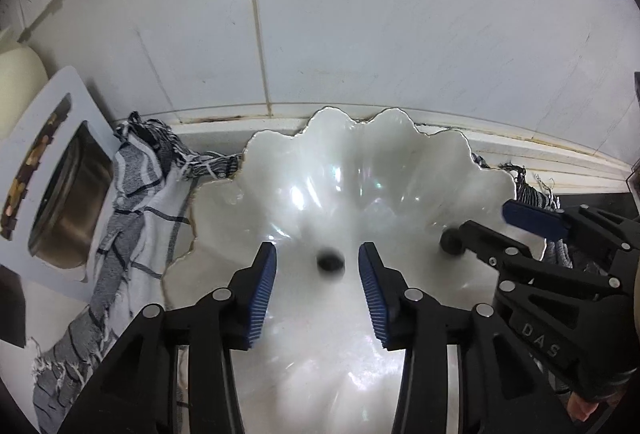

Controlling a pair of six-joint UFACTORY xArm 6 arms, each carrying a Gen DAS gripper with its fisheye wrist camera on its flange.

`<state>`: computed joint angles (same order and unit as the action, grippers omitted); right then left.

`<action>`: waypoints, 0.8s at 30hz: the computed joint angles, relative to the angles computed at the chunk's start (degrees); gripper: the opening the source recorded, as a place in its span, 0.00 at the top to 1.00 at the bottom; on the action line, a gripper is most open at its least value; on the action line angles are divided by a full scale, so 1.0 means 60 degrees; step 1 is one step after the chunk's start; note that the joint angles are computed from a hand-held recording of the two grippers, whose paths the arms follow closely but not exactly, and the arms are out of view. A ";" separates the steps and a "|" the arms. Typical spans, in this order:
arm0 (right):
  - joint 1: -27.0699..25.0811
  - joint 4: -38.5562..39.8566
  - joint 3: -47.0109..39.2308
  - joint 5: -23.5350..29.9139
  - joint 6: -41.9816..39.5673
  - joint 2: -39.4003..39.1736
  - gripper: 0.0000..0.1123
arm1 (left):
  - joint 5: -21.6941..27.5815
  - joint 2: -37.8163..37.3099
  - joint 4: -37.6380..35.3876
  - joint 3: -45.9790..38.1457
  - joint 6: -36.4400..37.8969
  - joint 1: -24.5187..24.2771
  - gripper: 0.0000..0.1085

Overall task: Organize fruits
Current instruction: 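Withdraw both open tools from the bowl back toward the fruits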

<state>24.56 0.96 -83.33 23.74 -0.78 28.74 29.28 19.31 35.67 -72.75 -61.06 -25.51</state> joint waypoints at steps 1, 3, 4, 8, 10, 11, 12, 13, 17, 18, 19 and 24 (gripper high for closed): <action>-0.0005 -0.0034 0.0105 -0.0064 0.0024 -0.0080 0.62 | -0.0003 -0.0071 0.0048 0.0063 -0.0032 -0.0012 0.56; -0.0008 -0.0056 0.0315 -0.0157 0.0068 -0.0257 0.62 | -0.0052 -0.0312 0.0210 0.0291 -0.0231 -0.0030 0.51; -0.0013 -0.0039 0.0495 -0.0281 0.0080 -0.0397 0.62 | -0.0073 -0.0481 0.0376 0.0441 -0.0386 -0.0057 0.47; -0.0012 -0.0119 0.1378 -0.0859 0.0132 -0.1139 0.62 | 0.0190 -0.1191 0.1298 0.0929 -0.1229 -0.0240 0.37; -0.0013 -0.0353 0.1888 -0.1221 0.0315 -0.1572 0.62 | 0.0296 -0.1568 0.1625 0.1185 -0.1557 -0.0310 0.31; -0.0010 -0.0443 0.2102 -0.1354 0.0397 -0.1759 0.61 | 0.0435 -0.1761 0.1804 0.1292 -0.1736 -0.0372 0.30; -0.0007 -0.0451 0.2375 -0.1519 0.0413 -0.2007 0.59 | 0.0588 -0.1977 0.2045 0.1413 -0.1972 -0.0446 0.28; -0.0006 -0.0472 0.2658 -0.1681 0.0456 -0.2270 0.57 | 0.0700 -0.2212 0.2295 0.1557 -0.2209 -0.0515 0.27; 0.0010 -0.0800 0.3670 -0.2293 0.0896 -0.3227 0.56 | 0.1130 -0.3134 0.3029 0.2128 -0.2996 -0.0810 0.23; 0.0035 -0.0806 0.3812 -0.2358 0.0974 -0.3379 0.56 | 0.1233 -0.3321 0.3160 0.2241 -0.3116 -0.0879 0.21; 0.0063 -0.0667 0.4046 -0.2497 0.0911 -0.3606 0.56 | 0.1442 -0.3551 0.3353 0.2376 -0.3277 -0.0996 0.19; -0.0018 -0.2185 0.5088 -0.2996 0.2316 -0.4738 0.56 | 0.2171 -0.4639 0.4068 0.3085 -0.3852 -0.1580 0.17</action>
<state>24.45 -12.15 -52.80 5.76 13.11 0.31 42.31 -8.52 60.08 -54.24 -84.17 -34.98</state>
